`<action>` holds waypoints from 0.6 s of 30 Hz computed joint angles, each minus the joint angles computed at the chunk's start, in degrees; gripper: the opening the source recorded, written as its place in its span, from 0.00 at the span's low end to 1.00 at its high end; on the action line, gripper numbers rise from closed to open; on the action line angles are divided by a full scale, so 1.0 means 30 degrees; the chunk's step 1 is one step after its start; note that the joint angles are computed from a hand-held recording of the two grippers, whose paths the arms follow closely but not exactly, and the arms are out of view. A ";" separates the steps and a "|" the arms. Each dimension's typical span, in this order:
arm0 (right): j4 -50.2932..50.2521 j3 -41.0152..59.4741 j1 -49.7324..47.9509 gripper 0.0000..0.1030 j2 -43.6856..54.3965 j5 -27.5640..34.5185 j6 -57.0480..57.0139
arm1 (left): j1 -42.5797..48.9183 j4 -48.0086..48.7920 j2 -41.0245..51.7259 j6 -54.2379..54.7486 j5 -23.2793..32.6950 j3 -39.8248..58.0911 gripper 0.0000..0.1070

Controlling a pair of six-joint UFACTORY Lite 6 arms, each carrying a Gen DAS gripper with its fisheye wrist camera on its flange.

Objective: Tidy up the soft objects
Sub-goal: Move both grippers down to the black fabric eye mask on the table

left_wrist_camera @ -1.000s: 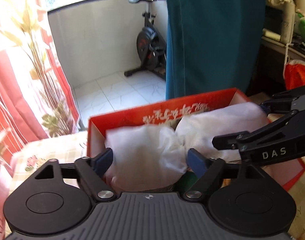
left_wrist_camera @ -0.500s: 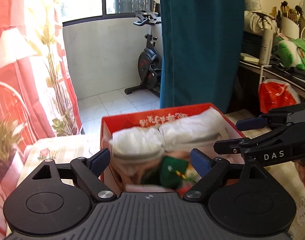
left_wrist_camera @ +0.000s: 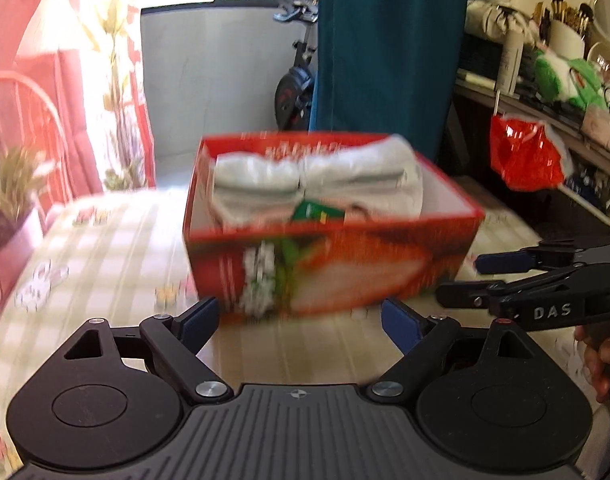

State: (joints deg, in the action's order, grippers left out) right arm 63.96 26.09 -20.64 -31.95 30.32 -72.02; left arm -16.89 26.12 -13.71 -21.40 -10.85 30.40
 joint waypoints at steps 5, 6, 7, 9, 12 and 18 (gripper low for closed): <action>0.0531 -0.4203 -0.0126 0.68 -0.3681 -0.0645 -0.0873 | 0.0308 -0.4847 0.0215 0.4669 -0.2021 -0.2672 0.84; 0.0527 -0.4911 -0.0270 0.68 -0.4375 -0.0616 -0.0914 | 0.0468 -0.4972 0.0383 0.4627 -0.2403 -0.3066 0.84; 0.0596 -0.5507 -0.0427 0.68 -0.4892 -0.0630 -0.1078 | 0.0751 -0.4351 0.0681 0.3848 -0.2723 -0.3263 0.84; 0.0262 -0.6548 -0.0426 0.68 -0.5917 -0.1029 -0.0908 | 0.1196 -0.3454 0.1160 0.2623 -0.3336 -0.3735 0.84; -0.0306 -0.7542 -0.0430 0.68 -0.6545 -0.1371 -0.0553 | 0.1747 -0.2975 0.1611 0.2122 -0.3938 -0.4258 0.84; -0.0091 -0.8037 -0.0085 0.69 -0.5650 -0.2289 -0.1060 | 0.2446 -0.1552 0.2711 0.1208 -0.4556 -0.4259 0.84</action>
State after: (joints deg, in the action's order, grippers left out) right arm 63.69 1.98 -20.89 -48.90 23.45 -75.20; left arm -9.55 21.46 -5.57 -17.77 -24.52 17.62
